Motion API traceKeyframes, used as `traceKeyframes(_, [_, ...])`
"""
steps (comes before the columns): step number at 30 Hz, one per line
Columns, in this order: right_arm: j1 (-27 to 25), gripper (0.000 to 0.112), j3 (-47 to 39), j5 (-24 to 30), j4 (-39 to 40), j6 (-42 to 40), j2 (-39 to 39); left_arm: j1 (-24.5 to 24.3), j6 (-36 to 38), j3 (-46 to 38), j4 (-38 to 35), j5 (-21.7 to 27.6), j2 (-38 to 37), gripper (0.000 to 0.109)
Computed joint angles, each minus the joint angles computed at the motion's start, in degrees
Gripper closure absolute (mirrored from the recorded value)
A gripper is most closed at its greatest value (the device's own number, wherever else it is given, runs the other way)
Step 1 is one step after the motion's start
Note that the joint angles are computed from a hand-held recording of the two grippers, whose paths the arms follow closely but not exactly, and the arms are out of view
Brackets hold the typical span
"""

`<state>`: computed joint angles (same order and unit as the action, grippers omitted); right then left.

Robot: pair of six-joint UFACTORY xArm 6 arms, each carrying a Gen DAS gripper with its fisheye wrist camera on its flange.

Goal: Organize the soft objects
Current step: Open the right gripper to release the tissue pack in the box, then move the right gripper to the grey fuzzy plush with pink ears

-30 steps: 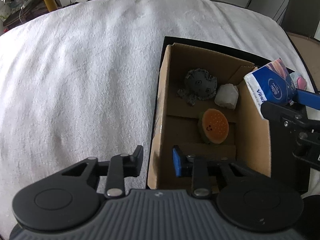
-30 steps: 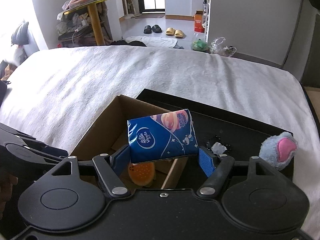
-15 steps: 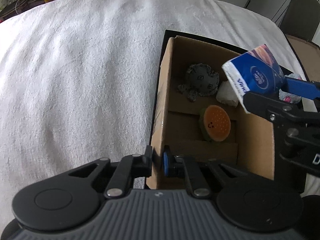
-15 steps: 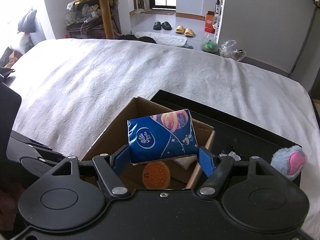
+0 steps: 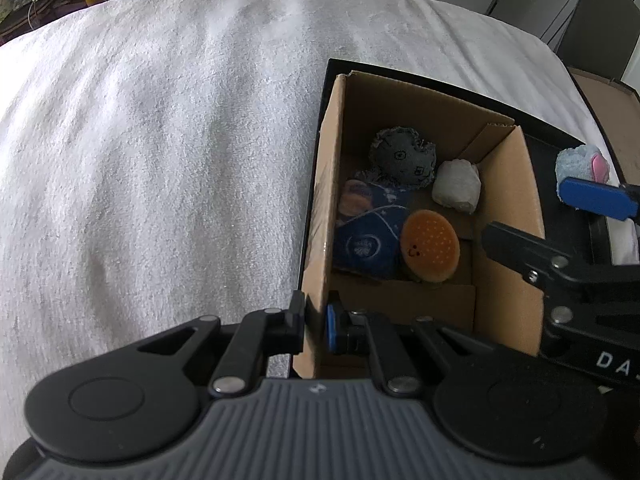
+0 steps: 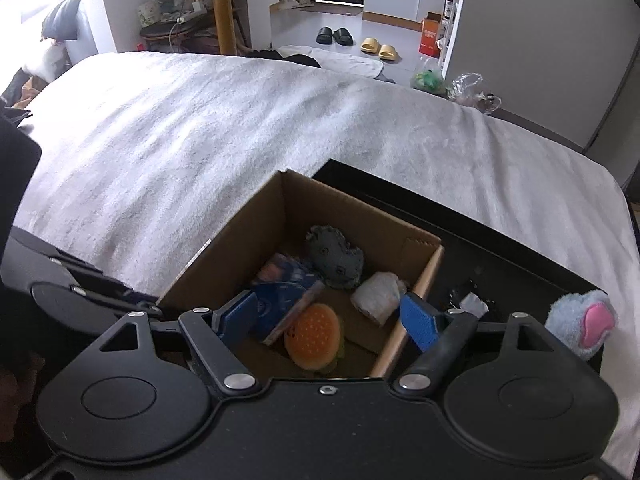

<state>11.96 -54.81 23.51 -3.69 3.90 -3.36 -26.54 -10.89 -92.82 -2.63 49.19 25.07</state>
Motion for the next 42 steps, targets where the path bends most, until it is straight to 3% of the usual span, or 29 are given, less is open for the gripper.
traceKeyframes(16, [-3.9, 0.034, 6.2, -3.1, 0.0, 2.4, -4.8, -1.9, -3.1, -3.3, 5.9, 3.2, 1.2, 0.094])
traceKeyframes(24, [-7.1, 0.034, 9.2, -5.9, 0.2, 3.3, -6.4, -3.2, -5.1, -5.3, 9.3, 4.4, 2.4, 0.061])
traceKeyframes(37, [-13.8, 0.034, 11.8, -10.2, 4.5, 2.7, -5.9, -5.4, -7.9, -11.4, 15.2, 8.2, 6.5, 0.045])
traceKeyframes(42, [-16.1, 0.023, 12.1, -12.6, 7.2, 2.4, -4.6, -6.2, -8.2, -12.7, 17.6, 8.2, 7.5, 0.027])
